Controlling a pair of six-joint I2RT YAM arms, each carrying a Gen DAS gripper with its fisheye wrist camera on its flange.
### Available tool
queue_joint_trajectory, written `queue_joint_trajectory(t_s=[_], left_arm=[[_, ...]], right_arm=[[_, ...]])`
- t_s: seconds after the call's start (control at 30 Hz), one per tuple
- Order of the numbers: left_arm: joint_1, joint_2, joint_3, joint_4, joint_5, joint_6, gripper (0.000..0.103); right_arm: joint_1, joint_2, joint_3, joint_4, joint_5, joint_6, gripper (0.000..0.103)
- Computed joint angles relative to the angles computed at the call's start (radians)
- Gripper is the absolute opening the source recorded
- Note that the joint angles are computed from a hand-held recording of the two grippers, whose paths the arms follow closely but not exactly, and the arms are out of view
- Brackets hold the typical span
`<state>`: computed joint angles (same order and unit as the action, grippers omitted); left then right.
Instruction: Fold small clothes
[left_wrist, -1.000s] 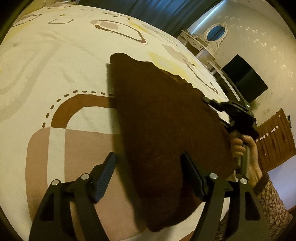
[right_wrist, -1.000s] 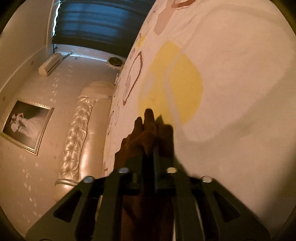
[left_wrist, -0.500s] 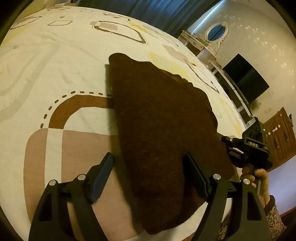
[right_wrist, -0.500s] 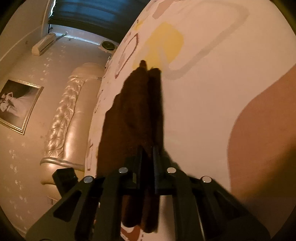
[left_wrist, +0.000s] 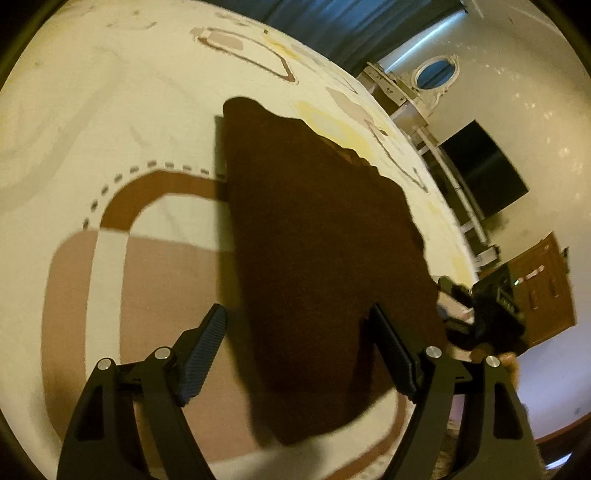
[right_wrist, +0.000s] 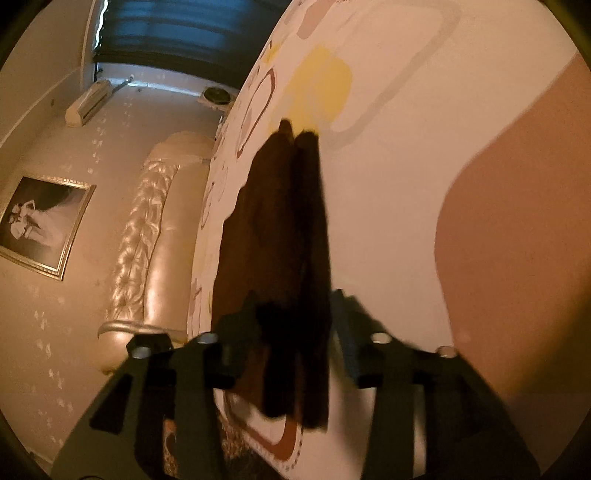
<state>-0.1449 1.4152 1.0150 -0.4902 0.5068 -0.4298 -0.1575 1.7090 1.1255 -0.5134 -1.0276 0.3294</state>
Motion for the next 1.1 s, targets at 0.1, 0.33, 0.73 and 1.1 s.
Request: queue_joint_trajectory(t_s=[0.1,0.33,0.73,1.1], left_arm=[[0.023,-0.012,-0.037,0.030,0.121,-0.046,0.078],[-0.051,-0.023,-0.030,-0.003,-0.011,-0.078,0.039],[-0.172,-0.098,0.017,-0.120,-0.182,-0.097,0.028],[-0.168,-0.111,-0.034,-0.099,-0.191,-0.082,0.029]], right_arm=[[0.024,-0.017,0.003,-0.089,-0.008,-0.075,0.058],[0.144,-0.035,-0.029,-0.059,0.071,-0.047,0.023],[0.101,-0.122,-0.073,-0.093,0.051,-0.093,0.017],[0.075,-0.103,-0.117,-0.081,0.039,-0.117,0.017]])
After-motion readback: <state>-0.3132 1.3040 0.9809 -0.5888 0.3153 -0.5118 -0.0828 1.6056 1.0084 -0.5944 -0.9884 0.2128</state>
